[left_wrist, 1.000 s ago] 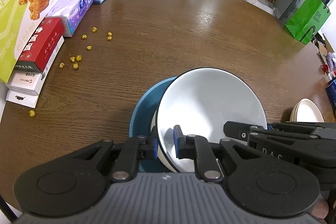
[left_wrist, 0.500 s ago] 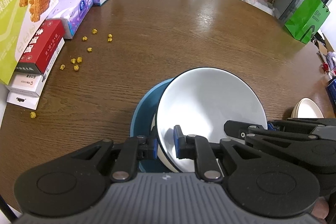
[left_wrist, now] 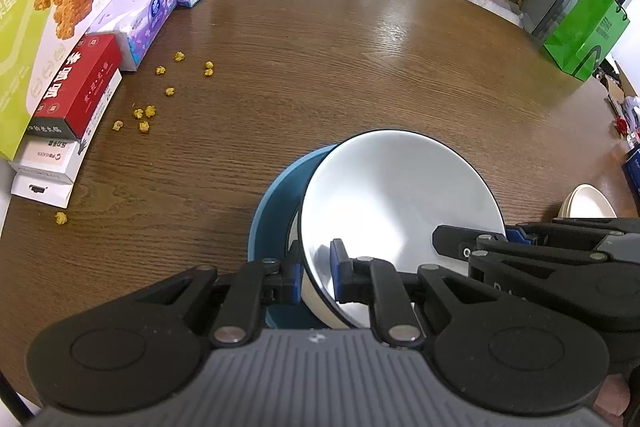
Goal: Organize plates and bowls
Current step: 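Lower the white bowl into the nested bowls with both grippers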
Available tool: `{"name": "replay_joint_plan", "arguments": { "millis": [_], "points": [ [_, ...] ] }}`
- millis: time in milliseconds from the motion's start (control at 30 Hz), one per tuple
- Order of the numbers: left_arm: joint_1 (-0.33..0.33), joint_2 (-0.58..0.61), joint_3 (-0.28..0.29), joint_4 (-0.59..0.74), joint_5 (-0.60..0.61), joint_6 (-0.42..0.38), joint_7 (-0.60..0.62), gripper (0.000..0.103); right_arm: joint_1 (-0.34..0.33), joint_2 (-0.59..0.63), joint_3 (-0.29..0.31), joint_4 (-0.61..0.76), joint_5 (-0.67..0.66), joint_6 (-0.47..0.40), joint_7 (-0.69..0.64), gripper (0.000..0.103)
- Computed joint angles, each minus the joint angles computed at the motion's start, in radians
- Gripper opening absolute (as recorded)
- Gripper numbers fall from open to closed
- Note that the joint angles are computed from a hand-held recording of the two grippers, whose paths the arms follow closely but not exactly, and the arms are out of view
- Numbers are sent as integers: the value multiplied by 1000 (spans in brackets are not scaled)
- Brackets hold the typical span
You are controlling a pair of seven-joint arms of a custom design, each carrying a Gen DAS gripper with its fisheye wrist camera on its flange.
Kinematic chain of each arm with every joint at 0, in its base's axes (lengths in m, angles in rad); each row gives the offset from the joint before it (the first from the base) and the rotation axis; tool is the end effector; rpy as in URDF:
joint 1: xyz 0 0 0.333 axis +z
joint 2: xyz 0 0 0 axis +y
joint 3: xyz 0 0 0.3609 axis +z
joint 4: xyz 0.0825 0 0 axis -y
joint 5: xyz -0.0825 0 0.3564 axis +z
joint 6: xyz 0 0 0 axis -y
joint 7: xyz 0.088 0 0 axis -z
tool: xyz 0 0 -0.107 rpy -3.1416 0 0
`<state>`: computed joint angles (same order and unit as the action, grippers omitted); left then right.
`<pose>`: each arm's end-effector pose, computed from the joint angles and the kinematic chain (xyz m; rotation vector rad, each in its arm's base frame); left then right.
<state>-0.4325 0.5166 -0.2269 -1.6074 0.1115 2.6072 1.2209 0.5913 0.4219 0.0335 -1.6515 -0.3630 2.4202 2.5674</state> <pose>0.5897 -0.4183 0.4426 -1.7030 2.3940 -0.7266 0.5663 0.4018 0.4587 -1.8100 2.0941 -0.3688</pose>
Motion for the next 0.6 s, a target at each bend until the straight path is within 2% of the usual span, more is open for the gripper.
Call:
{"name": "replay_joint_plan", "arguments": {
  "millis": [600],
  "points": [
    [15, 3, -7, 6, -21, -7, 23, 14, -14, -4, 1, -12, 24, 21, 14, 13]
  ]
}}
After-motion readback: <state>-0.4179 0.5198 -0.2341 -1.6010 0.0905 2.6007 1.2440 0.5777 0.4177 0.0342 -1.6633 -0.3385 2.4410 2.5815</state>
